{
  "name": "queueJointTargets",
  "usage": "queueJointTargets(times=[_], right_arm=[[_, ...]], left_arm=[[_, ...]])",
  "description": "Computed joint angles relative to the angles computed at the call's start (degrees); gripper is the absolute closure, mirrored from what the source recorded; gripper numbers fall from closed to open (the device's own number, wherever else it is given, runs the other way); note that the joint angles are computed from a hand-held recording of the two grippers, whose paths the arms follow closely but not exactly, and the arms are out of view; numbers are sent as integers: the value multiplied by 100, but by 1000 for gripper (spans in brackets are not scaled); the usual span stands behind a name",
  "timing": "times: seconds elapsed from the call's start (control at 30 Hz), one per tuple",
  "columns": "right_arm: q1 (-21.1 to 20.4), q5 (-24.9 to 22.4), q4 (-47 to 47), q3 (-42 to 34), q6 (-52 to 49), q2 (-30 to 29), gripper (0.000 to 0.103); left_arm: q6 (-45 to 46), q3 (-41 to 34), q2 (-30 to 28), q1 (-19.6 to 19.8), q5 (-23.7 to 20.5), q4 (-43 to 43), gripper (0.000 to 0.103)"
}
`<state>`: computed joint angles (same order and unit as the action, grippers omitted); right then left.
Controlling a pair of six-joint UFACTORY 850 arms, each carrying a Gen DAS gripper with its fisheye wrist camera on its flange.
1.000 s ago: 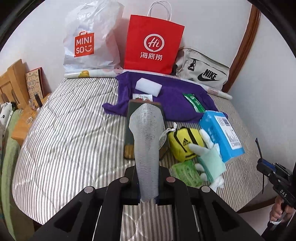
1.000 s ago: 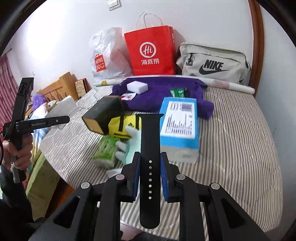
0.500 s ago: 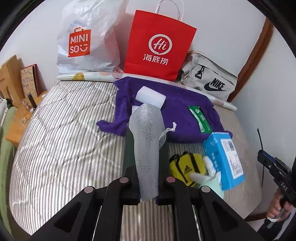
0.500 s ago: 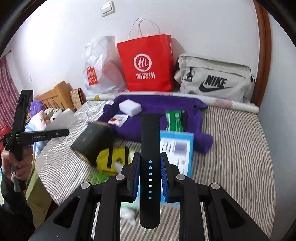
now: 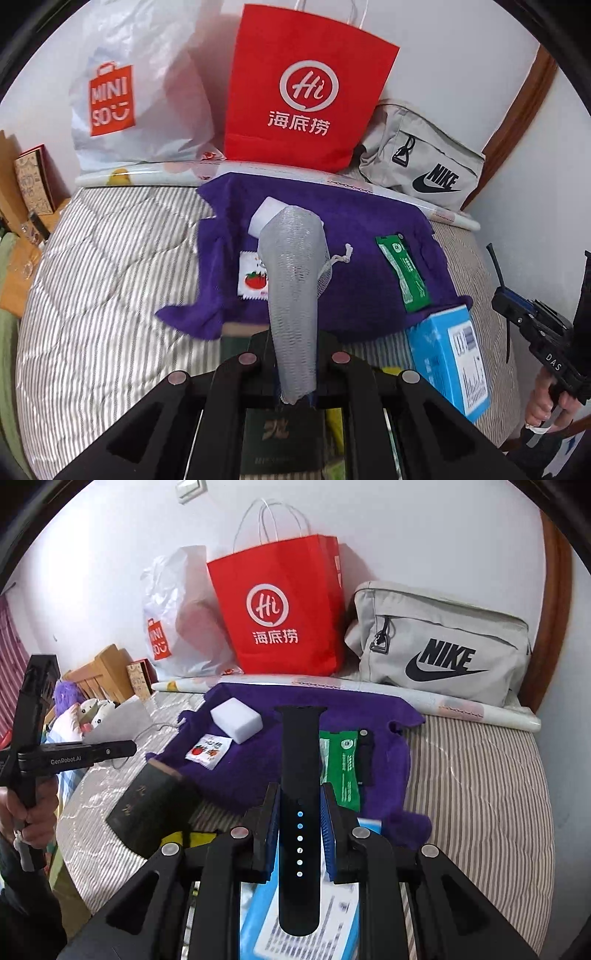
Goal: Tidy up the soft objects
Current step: 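Carry the watch strap and mesh bag over the purple towel with both grippers, then open the right gripper to drop the strap while the left gripper releases the mesh bag onto the towel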
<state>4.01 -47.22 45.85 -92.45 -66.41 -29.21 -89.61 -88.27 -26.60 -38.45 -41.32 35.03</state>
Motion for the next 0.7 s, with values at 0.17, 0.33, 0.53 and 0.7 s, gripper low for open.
queueJointTargets(times=[0.17, 0.33, 0.53, 0.7], right_arm=[[88, -41, -273, -511, 388, -456, 82], [169, -92, -604, -992, 765, -884, 82], [290, -169, -1050, -1524, 1145, -1335, 82], [369, -335, -1404, -1972, 1492, -1696, 82]], left_arm=[[561, -277, -299, 234, 83, -452, 93], [938, -397, -502, 450, 349, -945, 93], [1560, -665, -825, 627, 317, -1519, 93], [1940, -919, -1061, 757, 311, -1817, 93]])
